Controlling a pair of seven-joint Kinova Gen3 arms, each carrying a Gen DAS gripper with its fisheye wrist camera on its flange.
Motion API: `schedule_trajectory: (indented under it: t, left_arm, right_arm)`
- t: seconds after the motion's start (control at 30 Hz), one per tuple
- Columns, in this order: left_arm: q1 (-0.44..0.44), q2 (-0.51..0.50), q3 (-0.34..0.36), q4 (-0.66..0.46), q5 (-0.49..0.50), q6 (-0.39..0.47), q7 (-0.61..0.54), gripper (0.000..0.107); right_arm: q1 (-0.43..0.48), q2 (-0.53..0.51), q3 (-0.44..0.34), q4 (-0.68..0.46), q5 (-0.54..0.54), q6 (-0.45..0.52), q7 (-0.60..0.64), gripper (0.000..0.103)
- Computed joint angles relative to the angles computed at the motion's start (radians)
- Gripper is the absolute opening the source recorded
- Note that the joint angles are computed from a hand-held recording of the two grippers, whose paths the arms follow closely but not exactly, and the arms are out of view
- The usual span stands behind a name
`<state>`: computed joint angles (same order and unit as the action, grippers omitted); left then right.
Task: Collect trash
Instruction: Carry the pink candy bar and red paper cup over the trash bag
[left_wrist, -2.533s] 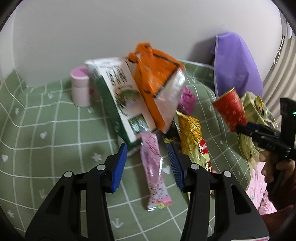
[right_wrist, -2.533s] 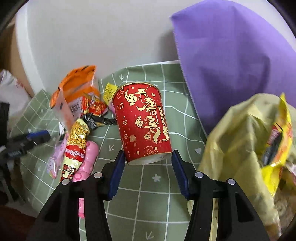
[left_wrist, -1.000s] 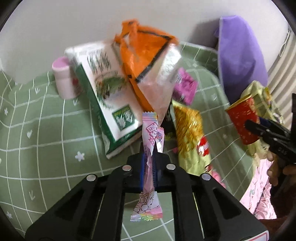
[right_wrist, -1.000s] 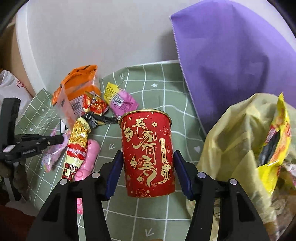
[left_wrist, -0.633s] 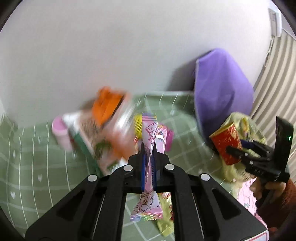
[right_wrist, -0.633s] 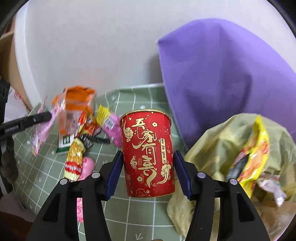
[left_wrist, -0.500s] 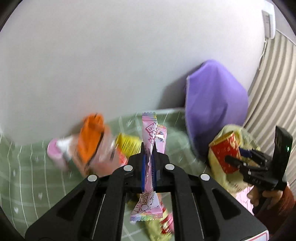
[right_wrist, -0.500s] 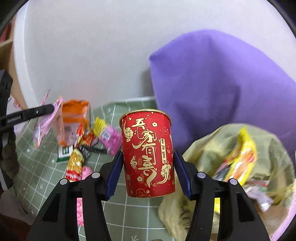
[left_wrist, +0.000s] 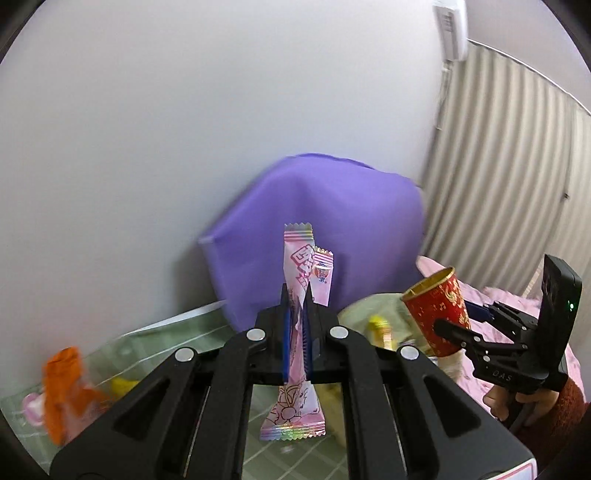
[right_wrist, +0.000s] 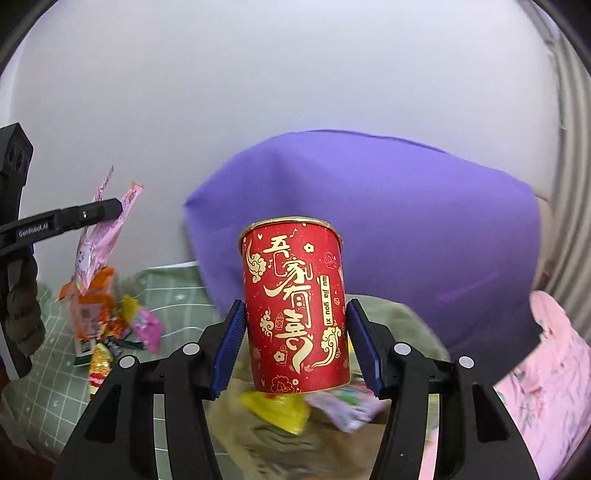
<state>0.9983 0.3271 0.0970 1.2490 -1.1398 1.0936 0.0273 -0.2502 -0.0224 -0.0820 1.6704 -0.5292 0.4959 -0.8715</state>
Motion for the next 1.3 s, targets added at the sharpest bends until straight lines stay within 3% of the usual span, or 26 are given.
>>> schedule_trajectory:
  t: [0.13, 0.37, 0.5, 0.67, 0.83, 0.93, 1.07, 1.17, 1.3]
  left_arm:
    - [-0.027, 0.051, 0.006, -0.077, 0.041, -0.087, -0.085, 0.005]
    - [-0.103, 0.155, -0.009, -0.209, 0.202, -0.295, -0.218, 0.005]
    - [-0.145, 0.236, 0.017, -0.311, 0.303, -0.353, -0.343, 0.005]
    - [-0.202, 0.390, 0.096, -0.529, 0.446, -0.188, -0.534, 0.005]
    - [-0.213, 0.489, 0.052, -0.680, 0.615, -0.015, -0.686, 0.005]
    - [-0.209, 0.480, 0.013, -0.660, 0.646, -0.023, -0.703, 0.005]
    - [-0.211, 0.413, -0.038, -0.534, 0.699, -0.095, -0.701, 0.005]
    - [-0.208, 0.380, -0.068, -0.470, 0.738, -0.154, -0.698, 0.005]
    - [-0.188, 0.369, -0.105, -0.457, 0.779, -0.171, -0.709, 0.005]
  right_arm:
    - [0.029, -0.022, 0.033, 0.010, 0.005, -0.010, -0.015, 0.053]
    - [0.083, -0.022, 0.090, 0.001, -0.038, 0.008, -0.006, 0.053]
    - [0.111, -0.001, 0.090, -0.014, -0.033, 0.019, -0.005, 0.053]
    - [0.153, 0.046, 0.082, -0.054, -0.102, 0.090, 0.068, 0.053]
    - [0.168, 0.147, 0.031, -0.117, -0.062, 0.166, 0.076, 0.053]
    - [0.169, 0.201, 0.000, -0.152, -0.018, 0.194, 0.062, 0.053]
    - [0.158, 0.250, -0.022, -0.186, 0.055, 0.210, 0.017, 0.053]
    - [0.141, 0.255, -0.031, -0.182, 0.117, 0.185, -0.014, 0.053]
    - [0.111, 0.247, -0.027, -0.178, 0.189, 0.162, -0.099, 0.053]
